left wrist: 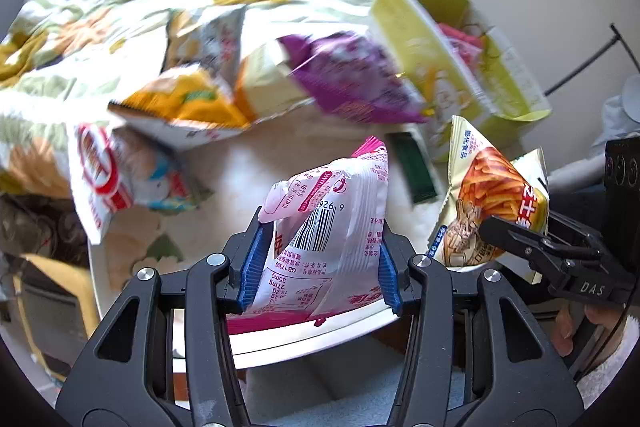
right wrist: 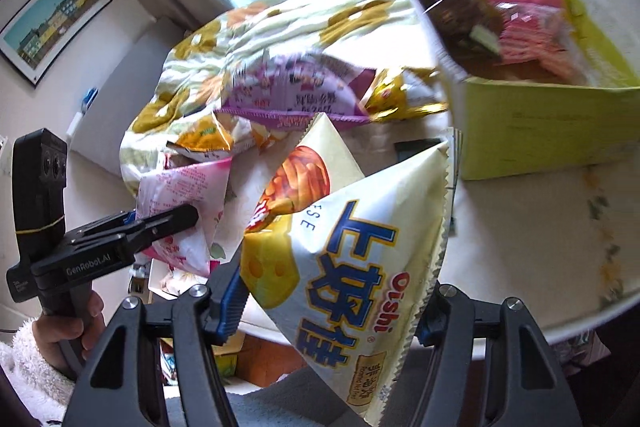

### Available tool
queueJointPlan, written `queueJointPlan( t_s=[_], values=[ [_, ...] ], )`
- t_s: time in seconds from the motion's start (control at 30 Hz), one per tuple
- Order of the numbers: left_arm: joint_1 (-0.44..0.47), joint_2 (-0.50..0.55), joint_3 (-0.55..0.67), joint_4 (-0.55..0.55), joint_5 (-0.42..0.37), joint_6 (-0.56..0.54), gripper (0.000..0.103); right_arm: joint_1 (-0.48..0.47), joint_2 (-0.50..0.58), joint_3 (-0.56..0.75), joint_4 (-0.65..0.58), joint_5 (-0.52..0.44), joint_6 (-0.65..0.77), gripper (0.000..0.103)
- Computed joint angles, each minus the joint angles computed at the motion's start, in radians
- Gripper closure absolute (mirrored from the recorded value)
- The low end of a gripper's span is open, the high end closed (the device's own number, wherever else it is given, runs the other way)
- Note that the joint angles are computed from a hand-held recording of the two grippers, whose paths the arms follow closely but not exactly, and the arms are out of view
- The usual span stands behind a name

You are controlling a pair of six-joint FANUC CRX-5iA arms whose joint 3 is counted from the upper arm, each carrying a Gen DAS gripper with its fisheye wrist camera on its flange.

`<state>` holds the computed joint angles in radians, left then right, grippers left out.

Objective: Organize snacks
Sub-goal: 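Carry both bags over the cardboard box and open both grippers to drop them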

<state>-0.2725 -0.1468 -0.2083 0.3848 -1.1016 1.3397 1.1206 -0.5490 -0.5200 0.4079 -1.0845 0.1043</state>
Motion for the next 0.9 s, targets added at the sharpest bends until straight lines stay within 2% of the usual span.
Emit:
queueJointPlan(
  t_s=[0.1,0.23,0.37,0.47,0.67,0.77,0.9],
  values=[
    [-0.021,0.006,0.022,0.055,0.01,-0.016,0.059,0.043,-0.037,0.006,0.061,-0.075,-0.052,0.043],
    [-0.086,0.027,0.092,0.041,0.047,0.027,0.059,0.054,-0.089,0.01,0.131,-0.136,-0.06,0.043],
    [-0.154,0.063,0.177,0.006,0.092,0.085,0.059,0.006,-0.123,0.026,0.164,-0.161,0.015,0.043],
    [-0.215,0.125,0.282,-0.053,0.108,0.167,0.059,-0.07,-0.141,0.045,0.158,-0.173,0.12,0.043],
    [-0.34,0.326,0.557,-0.178,0.069,0.348,0.059,-0.343,-0.14,0.116,0.022,-0.135,0.442,0.043],
    [-0.399,0.445,0.716,-0.255,0.02,0.434,0.059,-0.519,-0.119,0.16,-0.097,-0.091,0.642,0.043],
    [-0.458,0.619,0.936,-0.314,-0.078,0.519,0.059,-0.772,-0.065,0.232,-0.32,-0.064,0.915,0.043]
  ],
)
